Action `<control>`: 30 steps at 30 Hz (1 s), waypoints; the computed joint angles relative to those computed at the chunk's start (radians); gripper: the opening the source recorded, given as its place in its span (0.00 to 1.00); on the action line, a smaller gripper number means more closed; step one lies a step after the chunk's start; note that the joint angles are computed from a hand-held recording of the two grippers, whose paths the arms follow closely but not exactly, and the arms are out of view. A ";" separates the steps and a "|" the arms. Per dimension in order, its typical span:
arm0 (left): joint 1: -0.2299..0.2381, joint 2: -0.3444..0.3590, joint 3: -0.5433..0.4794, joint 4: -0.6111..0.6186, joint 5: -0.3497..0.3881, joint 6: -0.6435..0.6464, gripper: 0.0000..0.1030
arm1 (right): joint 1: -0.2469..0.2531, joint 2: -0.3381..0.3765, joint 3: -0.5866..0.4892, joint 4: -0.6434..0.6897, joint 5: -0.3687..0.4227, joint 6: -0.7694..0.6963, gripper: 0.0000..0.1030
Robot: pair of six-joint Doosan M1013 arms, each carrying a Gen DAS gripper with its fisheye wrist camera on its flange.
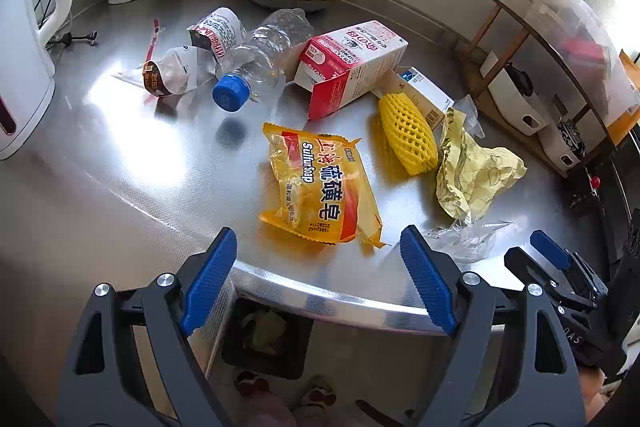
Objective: Collect trash
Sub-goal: 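Grasp the yellow Sulfur Soap packet with the left tool while the right tool grasps the clear plastic bag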
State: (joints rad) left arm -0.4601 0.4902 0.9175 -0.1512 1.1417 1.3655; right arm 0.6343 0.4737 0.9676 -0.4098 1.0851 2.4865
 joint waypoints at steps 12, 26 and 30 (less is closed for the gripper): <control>0.006 0.112 -0.126 -0.039 0.095 0.037 0.72 | -0.020 0.041 -0.027 0.066 -0.006 -0.076 0.83; 0.011 0.121 -0.135 -0.046 0.112 0.058 0.29 | -0.019 0.060 -0.049 0.087 -0.001 -0.088 0.14; 0.013 0.107 -0.116 -0.036 0.095 0.051 0.21 | -0.019 0.060 -0.055 0.085 0.000 -0.069 0.03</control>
